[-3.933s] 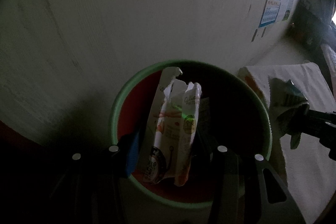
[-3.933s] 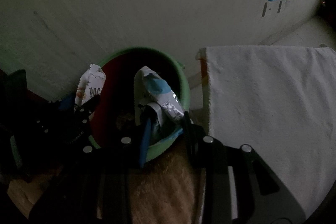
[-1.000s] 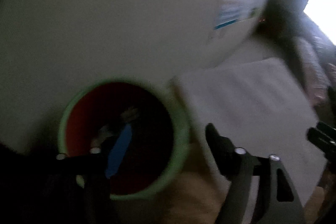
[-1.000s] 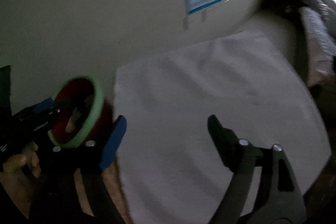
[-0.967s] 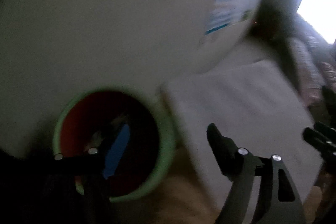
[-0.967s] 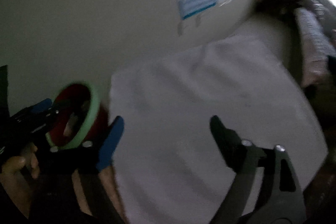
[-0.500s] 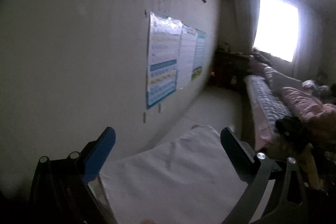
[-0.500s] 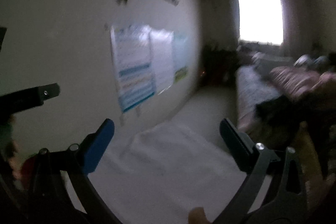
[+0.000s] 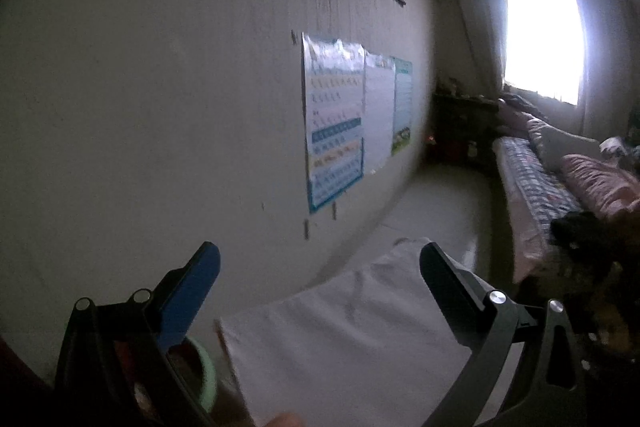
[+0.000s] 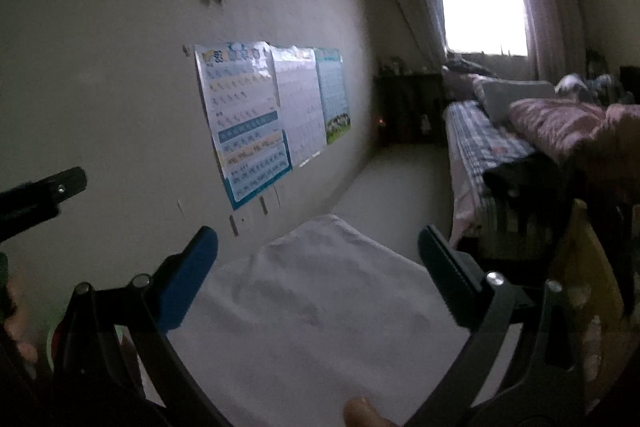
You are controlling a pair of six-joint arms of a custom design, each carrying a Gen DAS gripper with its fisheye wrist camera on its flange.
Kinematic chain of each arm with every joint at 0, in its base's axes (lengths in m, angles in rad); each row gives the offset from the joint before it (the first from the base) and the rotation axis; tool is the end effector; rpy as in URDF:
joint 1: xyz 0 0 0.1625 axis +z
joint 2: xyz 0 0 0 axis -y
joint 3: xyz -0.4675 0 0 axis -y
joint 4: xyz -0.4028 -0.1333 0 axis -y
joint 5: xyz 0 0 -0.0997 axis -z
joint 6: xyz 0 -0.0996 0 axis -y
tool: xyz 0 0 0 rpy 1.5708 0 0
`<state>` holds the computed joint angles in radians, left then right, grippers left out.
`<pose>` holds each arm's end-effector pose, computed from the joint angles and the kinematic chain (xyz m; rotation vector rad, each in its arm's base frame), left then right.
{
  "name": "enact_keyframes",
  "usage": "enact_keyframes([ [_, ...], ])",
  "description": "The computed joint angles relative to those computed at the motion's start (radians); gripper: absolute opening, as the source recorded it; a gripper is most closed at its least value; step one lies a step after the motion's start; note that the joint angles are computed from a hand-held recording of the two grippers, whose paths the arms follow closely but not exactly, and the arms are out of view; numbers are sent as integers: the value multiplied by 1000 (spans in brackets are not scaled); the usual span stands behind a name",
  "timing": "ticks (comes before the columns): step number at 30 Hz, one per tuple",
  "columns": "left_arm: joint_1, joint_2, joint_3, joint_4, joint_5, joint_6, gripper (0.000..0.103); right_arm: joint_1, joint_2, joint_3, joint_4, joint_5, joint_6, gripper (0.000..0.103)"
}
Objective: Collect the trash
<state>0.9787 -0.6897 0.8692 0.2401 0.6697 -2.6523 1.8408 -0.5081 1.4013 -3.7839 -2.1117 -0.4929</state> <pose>-0.2559 -0.7592 0.2718 0.4829 2.0031 -1.3228 0.2840 -0.7187 0.1515 0.3531 -2.0628 1.5148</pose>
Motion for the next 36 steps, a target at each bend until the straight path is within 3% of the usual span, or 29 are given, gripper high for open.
enact_keyframes([
  [3,8,4,-12,42,17,-40,96,-4,-6,6,13,-13,22,99],
  [36,23,3,-4,42,-10,-23,96,-3,-2,-2,135,-32,72,99],
])
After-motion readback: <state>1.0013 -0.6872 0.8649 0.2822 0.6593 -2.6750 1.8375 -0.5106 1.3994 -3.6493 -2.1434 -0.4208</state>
